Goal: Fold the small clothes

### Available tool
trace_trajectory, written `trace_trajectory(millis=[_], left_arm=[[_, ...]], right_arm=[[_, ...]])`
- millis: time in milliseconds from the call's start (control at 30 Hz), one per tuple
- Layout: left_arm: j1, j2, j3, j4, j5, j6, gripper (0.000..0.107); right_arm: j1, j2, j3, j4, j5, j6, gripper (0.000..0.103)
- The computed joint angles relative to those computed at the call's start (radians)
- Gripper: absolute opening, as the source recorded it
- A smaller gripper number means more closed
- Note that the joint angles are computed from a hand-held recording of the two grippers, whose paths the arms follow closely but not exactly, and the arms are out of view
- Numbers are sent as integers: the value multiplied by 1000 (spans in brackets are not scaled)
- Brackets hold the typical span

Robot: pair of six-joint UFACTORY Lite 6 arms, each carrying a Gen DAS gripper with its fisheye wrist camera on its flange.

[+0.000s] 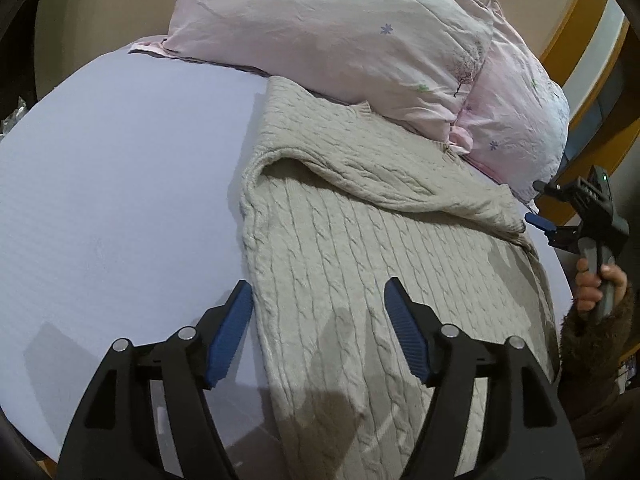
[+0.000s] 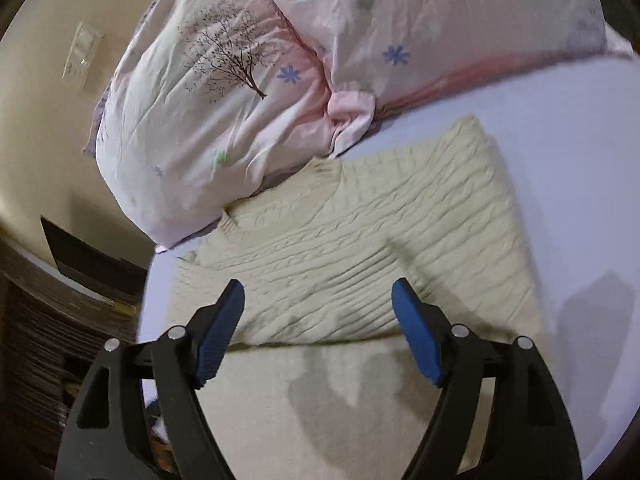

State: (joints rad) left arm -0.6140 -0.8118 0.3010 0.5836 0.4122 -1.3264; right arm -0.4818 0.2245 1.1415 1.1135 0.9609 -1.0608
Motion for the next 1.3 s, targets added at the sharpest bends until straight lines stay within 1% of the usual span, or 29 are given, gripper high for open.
trace_trajectory(millis=[33, 67, 100, 167, 200, 233, 267, 300, 333, 367, 400, 467, 500, 533, 600, 667, 767, 833, 900, 967, 1000, 1033, 1067, 1100, 1133, 1300], left_arm=[[-11, -3, -5, 31, 2, -36, 71], [-17, 3, -3, 50, 0, -58, 72], [-28, 1, -6, 71, 0, -86, 73], [-49, -12, -18, 102, 1, -134, 73], [-67, -23, -26, 123, 12, -163, 74], [-90, -38, -35, 147, 29, -195, 74], [-104, -44, -36, 157, 41, -209, 74], [-122, -67, -47, 155, 54, -214, 74], [-131, -91, -56, 147, 63, -208, 74], [-137, -114, -66, 138, 70, -202, 75], [-139, -145, -79, 120, 77, -182, 75], [-131, -177, -90, 88, 80, -146, 75], [-118, -197, -98, 61, 76, -112, 75], [-106, -208, -102, 43, 71, -87, 76], [-93, -221, -109, 29, 64, -69, 76], [-93, -235, -118, 29, 62, -72, 76], [-129, -267, -128, 48, 94, -107, 76], [-152, -298, -137, 51, 123, -120, 76], [-161, -326, -147, 46, 139, -120, 76], [-161, -333, -150, 44, 139, -121, 77], [-163, -329, -150, 51, 137, -129, 78], [-168, -325, -149, 60, 138, -141, 78], [-182, -315, -146, 80, 143, -166, 79], [-187, -310, -144, 87, 146, -174, 79], [-203, -309, -144, 102, 155, -195, 79], [-217, -320, -148, 107, 168, -208, 80]], right_arm=[[27, -3, 9, -19, -22, 47, 76], [64, -9, 16, -37, -69, 91, 76], [111, -24, 18, -42, -138, 118, 76], [206, -23, 35, 7, -244, 54, 76], [249, -7, 55, 0, -282, 42, 75], [289, 14, 75, -50, -311, 70, 71], [313, 33, 88, -117, -313, 128, 66], [319, 41, 78, -160, -281, 162, 62], [311, 9, 28, -183, -257, 157, 62], [307, -28, -20, -186, -268, 142, 62], [278, -108, -104, -196, -256, 104, 61], [216, -218, -199, -247, -205, 121, 66], [146, -281, -250, -250, -151, 116, 72], [97, -309, -270, -240, -120, 106, 75], [-10, -345, -311, -206, -73, 71, 75], [-78, -318, -314, -174, -60, 59, 75], [-135, -216, -288, -130, -66, 83, 74], [-168, -140, -279, -66, -42, 44, 70], [-167, -118, -291, -13, -47, -11, 69], [-162, -128, -301, 31, -62, -58, 64], [-147, -128, -300, 65, -82, -95, 63], [-113, -119, -290, 77, -123, -99, 61], [-73, -123, -292, 56, -182, -91, 60], [-46, -142, -303, 55, -216, -102, 60], [-16, -185, -335, 41, -266, -124, 60], [111, -413, -535, -53, -441, -204, 61]])
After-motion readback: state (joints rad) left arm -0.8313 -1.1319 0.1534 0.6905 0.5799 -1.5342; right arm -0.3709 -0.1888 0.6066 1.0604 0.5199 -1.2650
